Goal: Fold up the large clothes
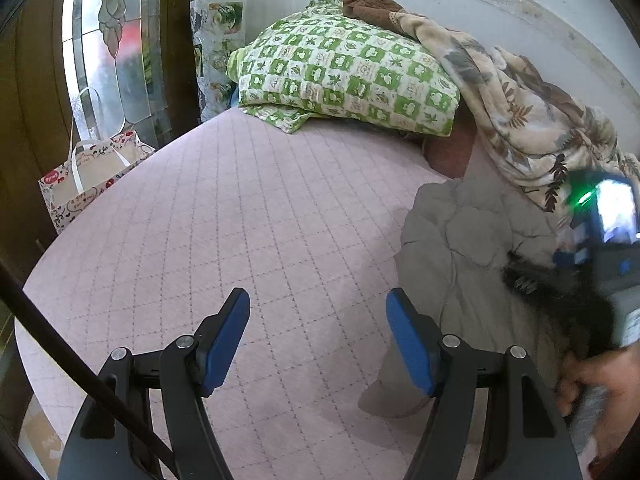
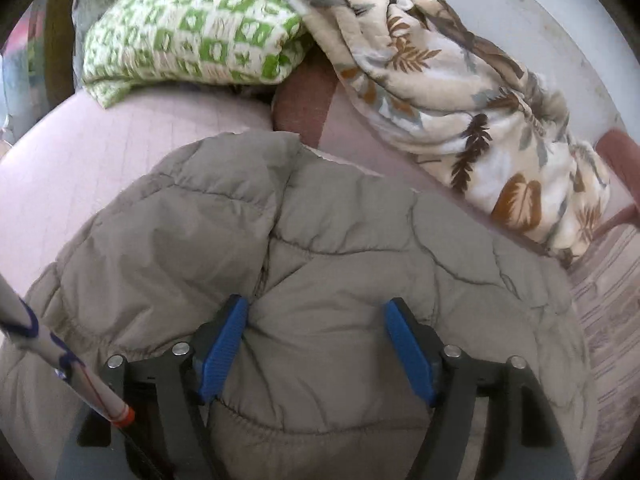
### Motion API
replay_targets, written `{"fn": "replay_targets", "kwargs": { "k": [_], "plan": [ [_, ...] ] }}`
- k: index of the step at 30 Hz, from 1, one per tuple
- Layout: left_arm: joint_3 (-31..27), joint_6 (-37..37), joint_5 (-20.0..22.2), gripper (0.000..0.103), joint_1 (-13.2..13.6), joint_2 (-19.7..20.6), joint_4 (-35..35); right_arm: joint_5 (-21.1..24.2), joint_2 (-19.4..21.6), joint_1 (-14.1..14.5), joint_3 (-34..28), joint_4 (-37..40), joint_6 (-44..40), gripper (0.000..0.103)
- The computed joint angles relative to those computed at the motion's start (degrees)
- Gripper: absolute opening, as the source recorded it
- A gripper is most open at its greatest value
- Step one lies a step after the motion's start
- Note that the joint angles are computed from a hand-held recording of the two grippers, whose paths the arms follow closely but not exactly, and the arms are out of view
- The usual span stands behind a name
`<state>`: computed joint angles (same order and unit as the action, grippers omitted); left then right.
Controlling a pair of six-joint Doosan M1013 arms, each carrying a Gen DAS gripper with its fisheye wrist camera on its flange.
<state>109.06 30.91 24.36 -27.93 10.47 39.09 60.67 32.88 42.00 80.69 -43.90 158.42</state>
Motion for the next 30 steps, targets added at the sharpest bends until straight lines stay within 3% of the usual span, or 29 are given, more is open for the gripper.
{"fn": "replay_targets", "kwargs": {
  "k": [3, 7, 10, 12, 16, 21, 26, 28, 30],
  "plan": [
    [0.46, -2.20, -0.42, 0.070, -0.04, -0.54, 2.41, -6.56, -4.93, -0.11, 4.95, -1.88, 6.62, 0.075],
    [0.60, -4.38, -0.25, 0.070, -0.33, -0.68, 4.66, -7.42, -10.65, 0.55, 12.10, -7.02, 16.97, 0.076],
    [0.54, -4.42, 0.11, 0.070, -0.77, -0.50, 5.10, -6.30, -11.16, -0.69, 14.46, -2.54, 16.67, 0.081],
    [0.80, -7.29, 0.60, 0.070, -1.45, -0.53, 8.47, -10.17, -11.37, -2.38, 16.19, 1.67, 13.45, 0.087],
    [1.62, -14.71, 1.54, 0.070, -2.60, -0.87, 16.29, -12.82, -14.74, -2.25, 19.13, -1.81, 20.92, 0.086],
    [2.90, -28.69, 4.08, 0.074, -4.23, -1.67, 28.83, -7.62, -19.01, 1.22, 23.96, -6.82, 28.78, 0.087],
    [5.47, -43.27, 6.57, 0.087, -6.23, -4.49, 41.76, -4.73, -23.40, 4.46, 30.25, -5.55, 33.64, 0.087],
    [6.41, -45.39, 8.24, 0.089, -7.61, -5.95, 45.46, -4.44, -25.11, 6.34, 32.87, -4.50, 36.98, 0.087],
    [6.98, -42.94, 10.26, 0.089, -9.45, -7.43, 45.48, -3.74, -26.05, 8.12, 34.51, -4.62, 39.88, 0.087]
  ]
}}
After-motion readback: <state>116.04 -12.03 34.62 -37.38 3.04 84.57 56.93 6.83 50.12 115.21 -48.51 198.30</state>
